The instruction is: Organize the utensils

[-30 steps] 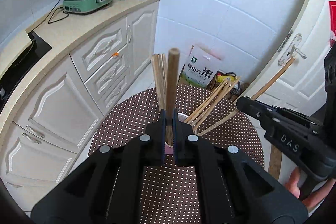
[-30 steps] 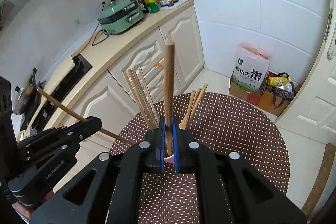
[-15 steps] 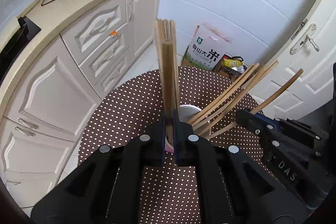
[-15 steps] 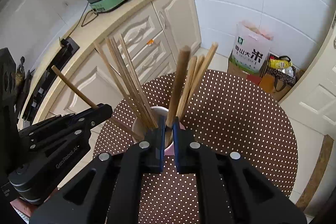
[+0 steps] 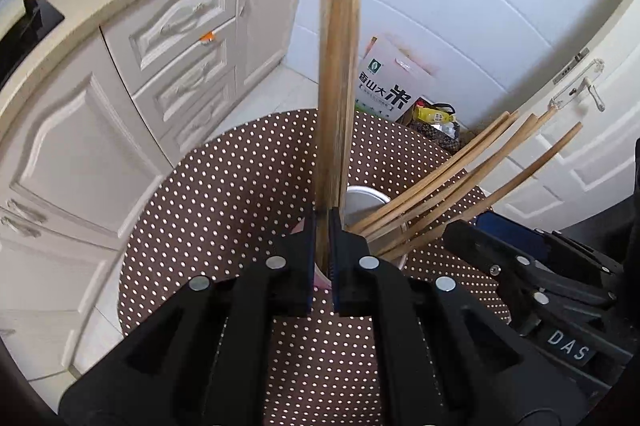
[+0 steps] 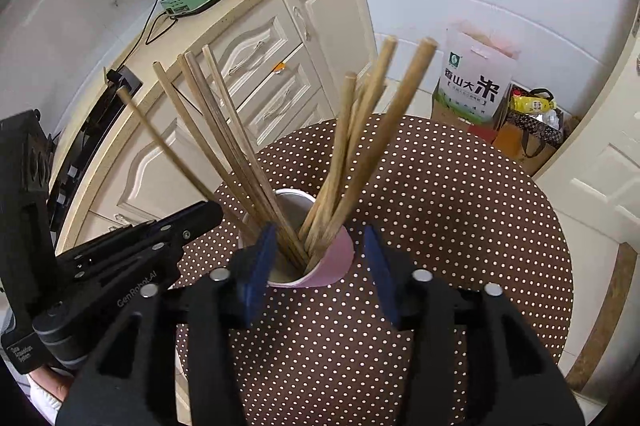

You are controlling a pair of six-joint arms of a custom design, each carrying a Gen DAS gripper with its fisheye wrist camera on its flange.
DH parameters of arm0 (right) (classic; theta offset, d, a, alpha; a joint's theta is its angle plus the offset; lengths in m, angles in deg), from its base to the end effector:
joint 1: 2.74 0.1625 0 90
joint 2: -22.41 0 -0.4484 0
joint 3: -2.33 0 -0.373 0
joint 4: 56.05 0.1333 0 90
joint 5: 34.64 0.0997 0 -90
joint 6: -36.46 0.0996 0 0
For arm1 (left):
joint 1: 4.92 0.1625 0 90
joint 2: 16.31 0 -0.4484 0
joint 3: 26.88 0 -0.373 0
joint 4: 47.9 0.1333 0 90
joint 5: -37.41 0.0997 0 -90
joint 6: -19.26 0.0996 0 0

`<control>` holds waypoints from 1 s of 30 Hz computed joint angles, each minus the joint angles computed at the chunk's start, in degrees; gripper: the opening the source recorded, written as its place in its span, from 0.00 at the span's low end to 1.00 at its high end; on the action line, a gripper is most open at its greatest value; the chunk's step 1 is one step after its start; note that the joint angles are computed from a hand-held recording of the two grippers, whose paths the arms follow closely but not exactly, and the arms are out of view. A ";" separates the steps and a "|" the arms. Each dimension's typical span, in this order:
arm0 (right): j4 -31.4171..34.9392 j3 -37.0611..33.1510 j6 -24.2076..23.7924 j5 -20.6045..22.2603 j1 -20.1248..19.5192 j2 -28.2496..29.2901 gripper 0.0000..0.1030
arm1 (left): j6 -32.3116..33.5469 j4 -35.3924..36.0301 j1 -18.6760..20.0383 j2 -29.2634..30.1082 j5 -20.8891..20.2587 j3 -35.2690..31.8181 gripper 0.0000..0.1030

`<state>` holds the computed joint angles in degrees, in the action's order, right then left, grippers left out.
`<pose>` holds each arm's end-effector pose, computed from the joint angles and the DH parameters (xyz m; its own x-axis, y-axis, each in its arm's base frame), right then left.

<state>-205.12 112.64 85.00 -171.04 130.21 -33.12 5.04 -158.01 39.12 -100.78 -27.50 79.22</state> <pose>0.4355 -0.3781 0.1664 -0.8678 0.2621 0.4221 -0.0439 0.8057 -0.5907 -0.2282 -0.4649 0.3785 -0.7790 0.4680 -0.4174 0.5439 0.8355 -0.0784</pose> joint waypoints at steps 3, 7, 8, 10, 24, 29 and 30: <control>0.22 0.60 1.32 0.33 0.18 -0.58 0.52 | 0.20 0.36 -0.11 -0.47 0.03 0.33 0.07; 2.32 0.74 2.51 -0.37 0.71 -1.12 0.59 | -0.41 1.26 -0.53 -1.26 0.96 0.95 0.17; 2.94 0.74 2.87 -0.56 0.93 -1.24 0.62 | -0.66 1.20 -0.61 -1.70 0.89 1.26 0.32; 4.35 0.90 3.90 -1.12 1.42 -1.59 0.67 | -0.62 -0.50 -1.22 -3.09 1.61 2.63 0.62; 14.95 0.60 11.57 -5.19 7.17 -3.21 0.79 | -5.00 4.01 -7.43 -10.09 7.98 6.44 0.70; 17.90 -0.06 14.87 -6.63 10.19 -3.27 0.80 | -8.40 6.74 -10.36 -13.54 9.33 7.04 0.72; 18.09 -0.15 15.23 -6.73 10.61 -3.26 0.81 | -9.03 7.56 -11.23 -14.31 10.01 7.14 0.74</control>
